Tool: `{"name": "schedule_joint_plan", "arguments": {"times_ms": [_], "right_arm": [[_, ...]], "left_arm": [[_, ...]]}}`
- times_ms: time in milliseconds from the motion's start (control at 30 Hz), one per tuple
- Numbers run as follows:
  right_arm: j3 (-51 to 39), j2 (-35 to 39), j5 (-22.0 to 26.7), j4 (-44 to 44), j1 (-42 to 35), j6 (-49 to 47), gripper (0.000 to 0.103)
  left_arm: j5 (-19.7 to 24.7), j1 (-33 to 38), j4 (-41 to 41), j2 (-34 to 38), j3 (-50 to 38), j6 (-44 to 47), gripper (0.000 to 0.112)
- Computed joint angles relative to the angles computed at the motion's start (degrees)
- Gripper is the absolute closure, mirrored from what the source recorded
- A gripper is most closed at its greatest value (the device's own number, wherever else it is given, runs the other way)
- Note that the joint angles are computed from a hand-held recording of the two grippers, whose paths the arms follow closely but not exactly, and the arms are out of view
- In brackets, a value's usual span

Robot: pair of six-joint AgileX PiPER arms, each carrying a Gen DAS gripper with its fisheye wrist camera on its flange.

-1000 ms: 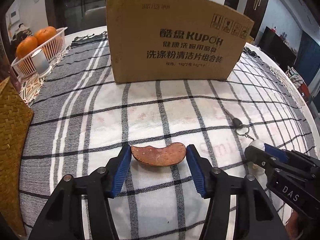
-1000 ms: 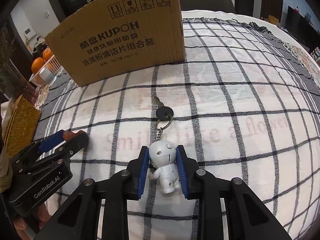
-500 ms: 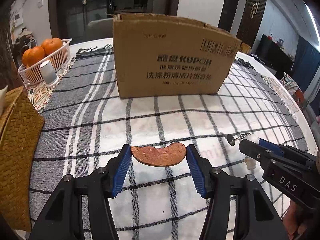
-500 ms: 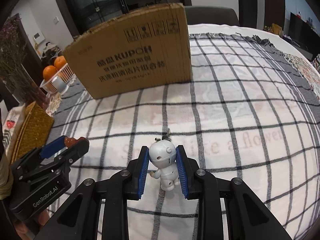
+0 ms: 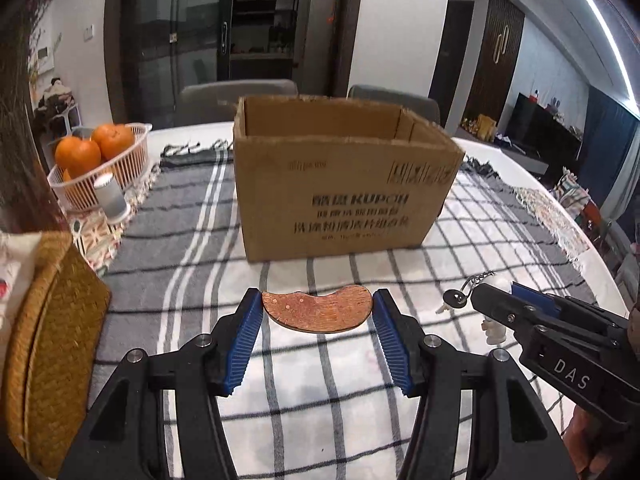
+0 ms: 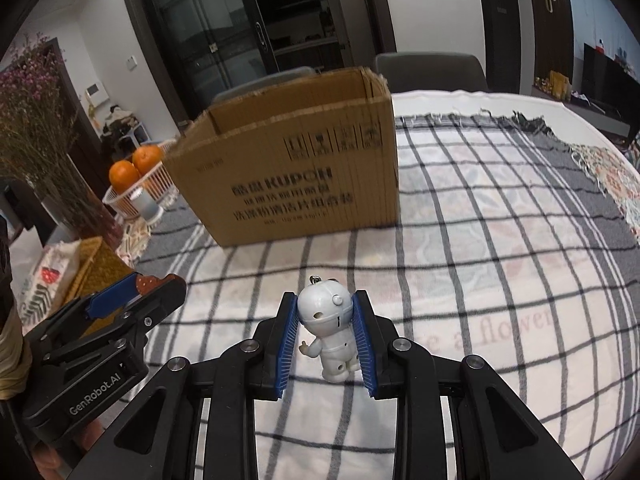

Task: Organize rigid objects
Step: 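Carry the orange piece with the left tool while the right tool carries the robot keychain into the box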

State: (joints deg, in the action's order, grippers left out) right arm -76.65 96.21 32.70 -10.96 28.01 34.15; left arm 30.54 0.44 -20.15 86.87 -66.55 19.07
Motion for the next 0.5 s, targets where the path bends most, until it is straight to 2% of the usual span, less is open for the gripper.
{"name": "schedule_joint_plan", "arguments": {"times_ms": [500], "right_arm": [[-9.2, 1.4, 1.0, -4.3, -0.6, 1.9, 0.074]], "left_arm": [[2.5, 0.3, 0.0, 3.4, -12.2, -0.4, 0.056]]}}
